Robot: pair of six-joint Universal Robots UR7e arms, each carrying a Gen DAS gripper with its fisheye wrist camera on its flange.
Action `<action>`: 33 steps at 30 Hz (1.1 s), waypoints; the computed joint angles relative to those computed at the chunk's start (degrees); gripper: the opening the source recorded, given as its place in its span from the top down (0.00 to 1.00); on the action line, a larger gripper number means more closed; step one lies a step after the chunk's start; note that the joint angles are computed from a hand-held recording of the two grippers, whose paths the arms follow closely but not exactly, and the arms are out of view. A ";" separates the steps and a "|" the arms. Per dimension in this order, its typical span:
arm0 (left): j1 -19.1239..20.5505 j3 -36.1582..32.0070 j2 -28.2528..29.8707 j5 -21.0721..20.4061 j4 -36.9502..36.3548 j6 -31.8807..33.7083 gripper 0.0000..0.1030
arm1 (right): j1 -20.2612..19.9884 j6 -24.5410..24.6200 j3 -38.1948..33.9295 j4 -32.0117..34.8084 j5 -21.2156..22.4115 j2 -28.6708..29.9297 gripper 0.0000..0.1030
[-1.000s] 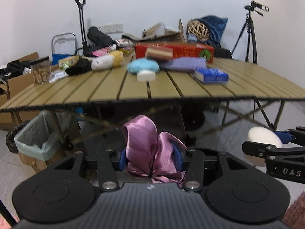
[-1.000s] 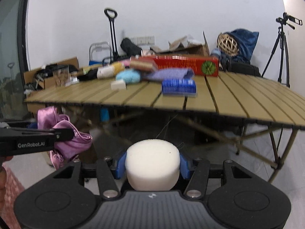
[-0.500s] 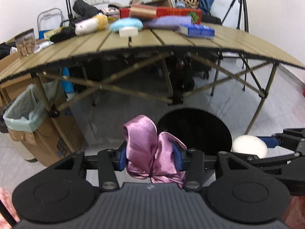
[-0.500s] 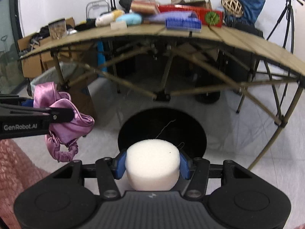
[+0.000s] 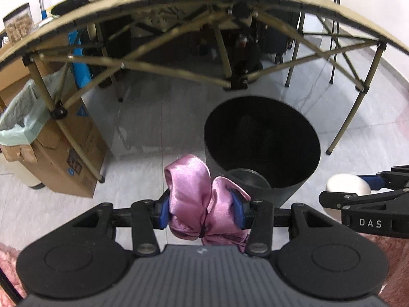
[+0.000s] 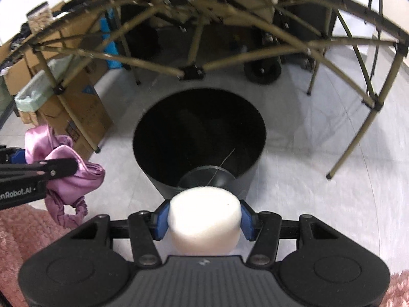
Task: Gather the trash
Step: 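Lower the white foam cylinder into the bin and open the right tool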
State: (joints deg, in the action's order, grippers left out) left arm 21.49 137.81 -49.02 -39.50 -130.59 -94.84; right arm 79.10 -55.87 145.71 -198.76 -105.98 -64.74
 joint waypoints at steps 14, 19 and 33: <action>4.02 -1.61 2.20 -0.22 -4.64 5.77 0.54 | 0.34 1.62 -3.12 0.10 -3.65 4.00 0.48; 5.18 -2.39 2.63 1.14 -5.65 7.73 0.54 | 0.63 1.30 -3.93 -0.30 -2.65 4.44 0.48; 8.45 -4.12 2.58 4.88 -6.26 9.53 0.54 | 2.10 0.16 -7.93 -0.49 1.25 7.31 0.48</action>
